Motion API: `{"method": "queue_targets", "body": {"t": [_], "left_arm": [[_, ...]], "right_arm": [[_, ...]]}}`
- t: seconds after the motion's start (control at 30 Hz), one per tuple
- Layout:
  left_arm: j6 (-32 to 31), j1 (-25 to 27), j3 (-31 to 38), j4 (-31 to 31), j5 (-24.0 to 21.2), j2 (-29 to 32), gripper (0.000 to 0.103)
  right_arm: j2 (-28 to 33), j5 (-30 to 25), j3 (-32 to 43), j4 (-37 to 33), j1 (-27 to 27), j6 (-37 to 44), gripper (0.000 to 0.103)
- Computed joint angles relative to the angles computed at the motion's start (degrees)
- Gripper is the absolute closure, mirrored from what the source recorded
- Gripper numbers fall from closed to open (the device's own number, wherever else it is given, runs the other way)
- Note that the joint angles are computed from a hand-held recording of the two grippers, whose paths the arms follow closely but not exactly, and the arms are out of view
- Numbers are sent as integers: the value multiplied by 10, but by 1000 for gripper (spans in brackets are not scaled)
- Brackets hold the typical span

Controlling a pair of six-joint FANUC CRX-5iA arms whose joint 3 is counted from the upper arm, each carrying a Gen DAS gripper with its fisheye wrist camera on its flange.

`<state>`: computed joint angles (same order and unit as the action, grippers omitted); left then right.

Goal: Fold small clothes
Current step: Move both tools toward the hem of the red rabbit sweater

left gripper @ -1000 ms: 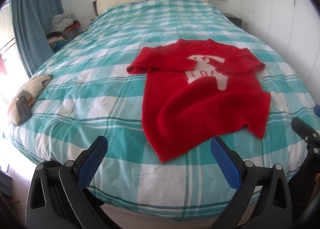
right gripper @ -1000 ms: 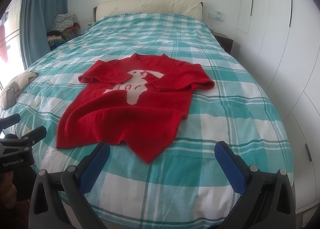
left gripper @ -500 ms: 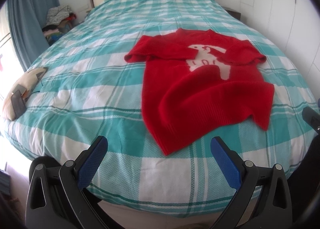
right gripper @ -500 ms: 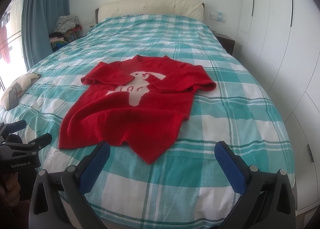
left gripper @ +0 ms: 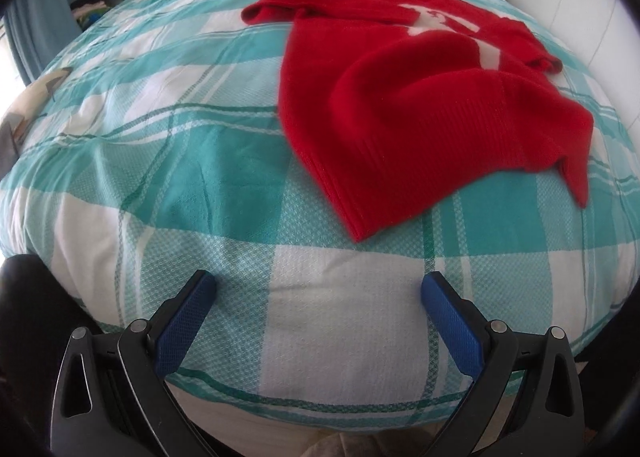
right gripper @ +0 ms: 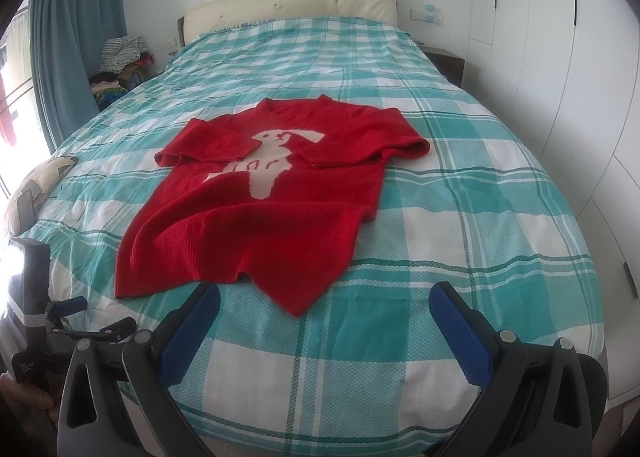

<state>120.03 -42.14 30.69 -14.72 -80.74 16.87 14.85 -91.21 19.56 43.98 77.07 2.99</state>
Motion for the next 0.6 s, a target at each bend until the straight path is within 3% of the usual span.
{"method": "queue_targets", "body": {"t": [0.37, 0.6], "left_arm": [[-2, -1, -46, -6, 55, -26, 0], [-22, 10, -40, 17, 43, -20, 0]], "right_arm": [[-19, 39, -28, -8, -4, -22, 0], [-22, 48, -33, -6, -5, -17, 0]]}}
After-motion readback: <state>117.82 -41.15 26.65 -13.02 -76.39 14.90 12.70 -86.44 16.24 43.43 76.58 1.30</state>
